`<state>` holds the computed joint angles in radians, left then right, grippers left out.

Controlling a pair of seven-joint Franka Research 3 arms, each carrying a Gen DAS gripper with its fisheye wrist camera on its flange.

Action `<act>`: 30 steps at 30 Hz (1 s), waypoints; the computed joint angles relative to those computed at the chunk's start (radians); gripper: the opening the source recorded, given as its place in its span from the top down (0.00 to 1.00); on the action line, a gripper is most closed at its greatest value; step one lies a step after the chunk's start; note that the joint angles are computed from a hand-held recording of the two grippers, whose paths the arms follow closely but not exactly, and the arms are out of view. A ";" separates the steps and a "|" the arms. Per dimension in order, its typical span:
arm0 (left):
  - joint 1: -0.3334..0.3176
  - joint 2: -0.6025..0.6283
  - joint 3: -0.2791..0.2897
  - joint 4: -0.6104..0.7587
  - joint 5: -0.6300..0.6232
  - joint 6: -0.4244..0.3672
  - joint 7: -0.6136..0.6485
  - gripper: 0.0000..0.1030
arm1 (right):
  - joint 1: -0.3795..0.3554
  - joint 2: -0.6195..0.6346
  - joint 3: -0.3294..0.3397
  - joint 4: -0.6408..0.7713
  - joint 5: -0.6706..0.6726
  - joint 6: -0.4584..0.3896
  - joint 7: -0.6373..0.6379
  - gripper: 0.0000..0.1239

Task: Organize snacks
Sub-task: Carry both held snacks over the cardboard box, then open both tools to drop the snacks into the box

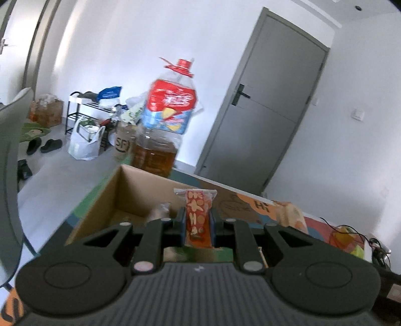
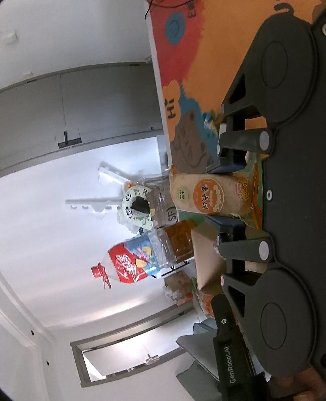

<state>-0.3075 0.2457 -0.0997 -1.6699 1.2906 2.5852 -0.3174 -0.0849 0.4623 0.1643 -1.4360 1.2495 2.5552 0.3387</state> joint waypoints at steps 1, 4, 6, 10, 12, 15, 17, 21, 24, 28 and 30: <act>0.005 -0.007 0.003 -0.009 -0.004 0.001 0.001 0.84 | 0.005 -0.001 0.002 0.000 -0.002 0.003 0.003 0.71; 0.021 -0.025 0.006 -0.031 -0.009 0.004 0.001 0.83 | 0.022 0.003 0.006 0.007 -0.015 0.014 0.016 0.71; 0.035 -0.033 0.007 -0.041 -0.013 0.014 0.004 0.83 | 0.031 0.008 0.008 0.016 -0.029 0.016 0.027 0.71; 0.060 -0.034 0.007 -0.048 -0.036 0.032 0.019 0.83 | 0.045 0.017 0.014 0.033 -0.055 0.018 0.039 0.71; 0.066 -0.028 0.009 -0.043 -0.044 0.038 0.025 0.83 | 0.053 0.023 0.018 0.044 -0.069 0.023 0.047 0.71; 0.074 -0.017 0.016 -0.031 -0.054 0.048 0.036 0.83 | 0.060 0.038 0.024 0.069 -0.090 0.022 0.060 0.71; 0.078 -0.006 0.022 -0.017 -0.061 0.050 0.040 0.83 | 0.062 0.040 0.029 0.072 -0.098 0.024 0.063 0.71; 0.085 0.015 0.034 0.006 -0.086 0.074 0.052 0.83 | 0.073 0.058 0.033 0.100 -0.134 0.022 0.085 0.71; 0.080 0.031 0.044 0.026 -0.090 0.068 0.063 0.82 | 0.079 0.067 0.040 0.116 -0.154 0.025 0.095 0.71; 0.070 0.046 0.046 0.052 -0.122 0.032 0.141 0.61 | 0.086 0.077 0.045 0.132 -0.180 0.037 0.115 0.71; 0.065 0.029 0.056 0.031 -0.100 0.041 0.105 0.55 | 0.085 0.076 0.050 0.129 -0.185 0.041 0.116 0.71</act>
<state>-0.2422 0.2749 -0.0435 -1.6387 1.1906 2.6258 -0.2123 0.0002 0.5380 0.2145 -1.3065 1.0649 2.5963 0.4551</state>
